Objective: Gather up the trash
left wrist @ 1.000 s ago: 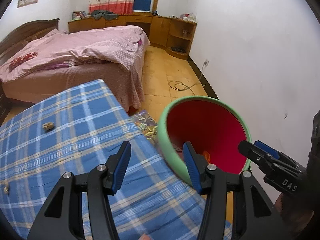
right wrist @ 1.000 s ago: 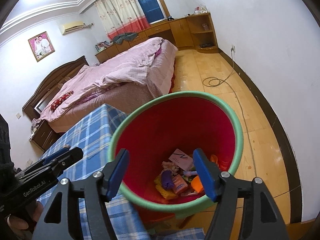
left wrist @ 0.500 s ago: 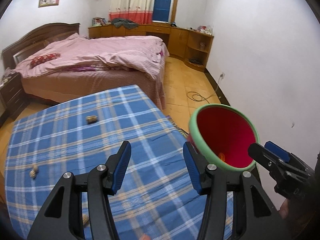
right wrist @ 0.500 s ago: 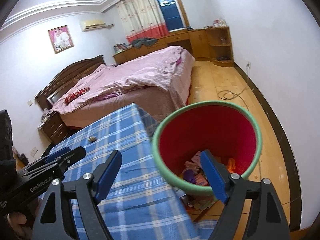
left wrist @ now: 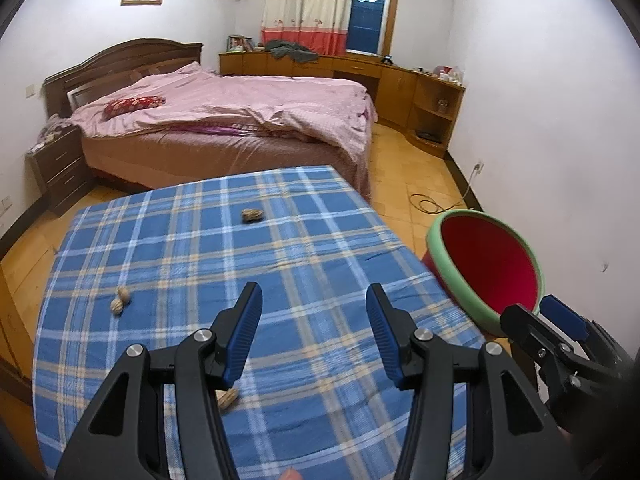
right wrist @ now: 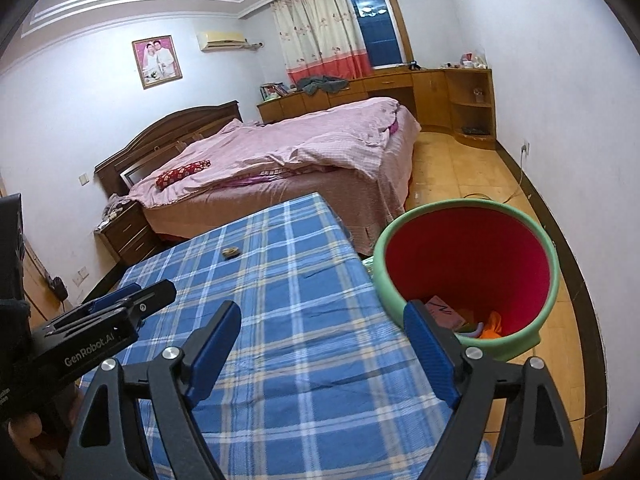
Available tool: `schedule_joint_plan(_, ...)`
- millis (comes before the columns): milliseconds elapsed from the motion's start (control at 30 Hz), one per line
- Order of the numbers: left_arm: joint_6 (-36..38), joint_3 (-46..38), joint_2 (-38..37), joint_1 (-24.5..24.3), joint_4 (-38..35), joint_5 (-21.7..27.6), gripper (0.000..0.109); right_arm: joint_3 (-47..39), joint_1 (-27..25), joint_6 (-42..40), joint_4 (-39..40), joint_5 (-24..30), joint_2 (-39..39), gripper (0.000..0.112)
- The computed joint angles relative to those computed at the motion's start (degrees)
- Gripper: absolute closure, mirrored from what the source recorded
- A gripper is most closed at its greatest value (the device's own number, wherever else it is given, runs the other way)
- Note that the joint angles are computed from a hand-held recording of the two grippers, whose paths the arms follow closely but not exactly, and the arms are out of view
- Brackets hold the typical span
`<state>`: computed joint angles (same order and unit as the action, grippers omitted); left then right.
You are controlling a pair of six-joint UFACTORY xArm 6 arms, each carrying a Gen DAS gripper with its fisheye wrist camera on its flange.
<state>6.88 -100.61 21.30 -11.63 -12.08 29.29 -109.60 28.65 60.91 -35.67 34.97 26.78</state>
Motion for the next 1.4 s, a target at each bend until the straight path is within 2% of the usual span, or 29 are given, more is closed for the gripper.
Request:
schedule_joint_plan(233, -2.7, 5.6, -2.5, 0.9, 2.8, -3.6, 0.054, 0.8, 1.1, 1.9, -2.1, 0.0, 0.5, 0.026)
schedule_joint_plan(667, -9.9, 8.9, -2.5, 1.8, 10.1, -6.2, 0.054, 2.5, 1.7, 3.7, -4.3, 0.6, 0.6, 0.026)
schedule_joint_plan(1400, -10.7, 9.3, -2.3, 1.8, 11.1, -6.7, 0.054, 3.5, 1.6, 3.6, -3.3, 0.5, 0.6, 0.026)
